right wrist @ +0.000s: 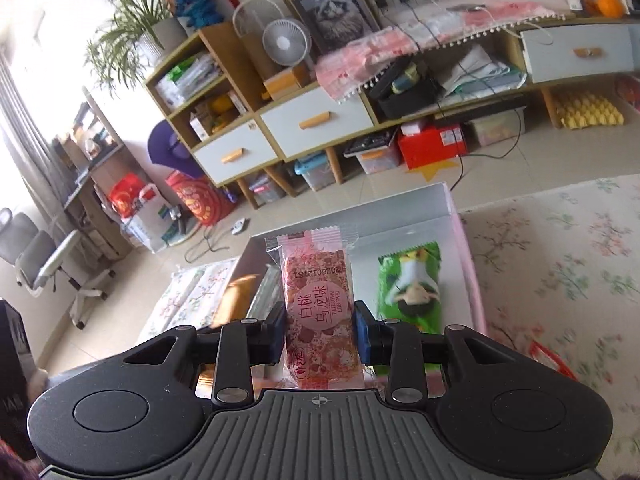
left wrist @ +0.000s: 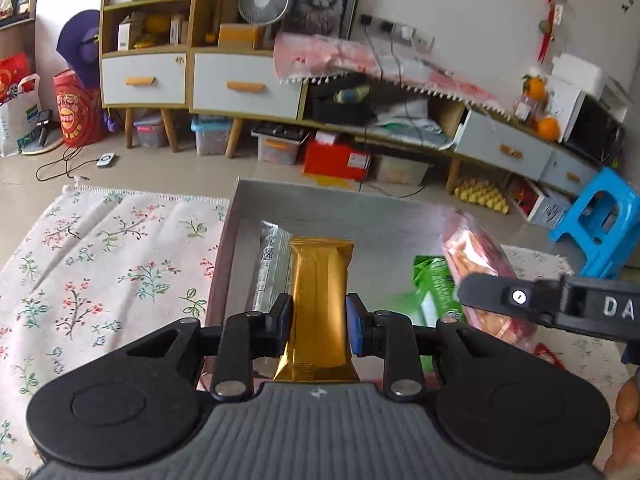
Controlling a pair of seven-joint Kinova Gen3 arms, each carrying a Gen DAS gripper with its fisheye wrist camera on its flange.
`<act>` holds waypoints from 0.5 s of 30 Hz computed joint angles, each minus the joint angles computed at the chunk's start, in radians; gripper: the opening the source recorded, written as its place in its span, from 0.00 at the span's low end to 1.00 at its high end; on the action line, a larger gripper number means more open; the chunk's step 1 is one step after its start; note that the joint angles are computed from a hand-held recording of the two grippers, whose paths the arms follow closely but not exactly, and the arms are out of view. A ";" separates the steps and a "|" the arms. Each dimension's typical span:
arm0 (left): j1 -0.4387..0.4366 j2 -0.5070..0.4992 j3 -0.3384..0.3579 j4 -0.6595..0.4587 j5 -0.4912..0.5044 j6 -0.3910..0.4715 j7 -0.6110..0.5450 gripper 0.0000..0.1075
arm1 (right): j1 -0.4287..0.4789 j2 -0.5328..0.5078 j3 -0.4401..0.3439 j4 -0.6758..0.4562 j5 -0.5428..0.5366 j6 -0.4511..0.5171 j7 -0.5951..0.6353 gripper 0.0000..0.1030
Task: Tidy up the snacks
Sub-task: 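Carry both snacks into the pink box and open both tools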
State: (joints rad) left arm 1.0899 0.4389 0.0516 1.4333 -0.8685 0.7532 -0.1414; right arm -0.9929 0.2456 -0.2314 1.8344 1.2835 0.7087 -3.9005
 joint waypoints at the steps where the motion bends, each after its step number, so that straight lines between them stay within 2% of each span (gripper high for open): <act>1: 0.001 0.003 -0.002 -0.001 0.000 0.003 0.004 0.24 | 0.009 0.011 0.003 -0.009 -0.003 -0.015 0.005 0.32; 3: 0.000 0.006 -0.002 -0.003 0.006 0.013 0.008 0.24 | 0.020 0.034 0.011 -0.031 -0.027 -0.036 0.023 0.32; 9: 0.009 0.016 -0.001 -0.027 0.000 0.065 -0.011 0.24 | -0.011 0.094 0.054 -0.102 -0.108 -0.002 0.133 0.33; 11: -0.001 0.015 0.001 -0.027 0.005 0.058 -0.015 0.24 | -0.034 0.106 0.070 -0.118 -0.126 0.034 0.137 0.36; 15: -0.016 0.018 0.008 -0.027 0.021 0.051 -0.043 0.24 | -0.060 0.108 0.085 -0.112 -0.119 0.054 0.124 0.36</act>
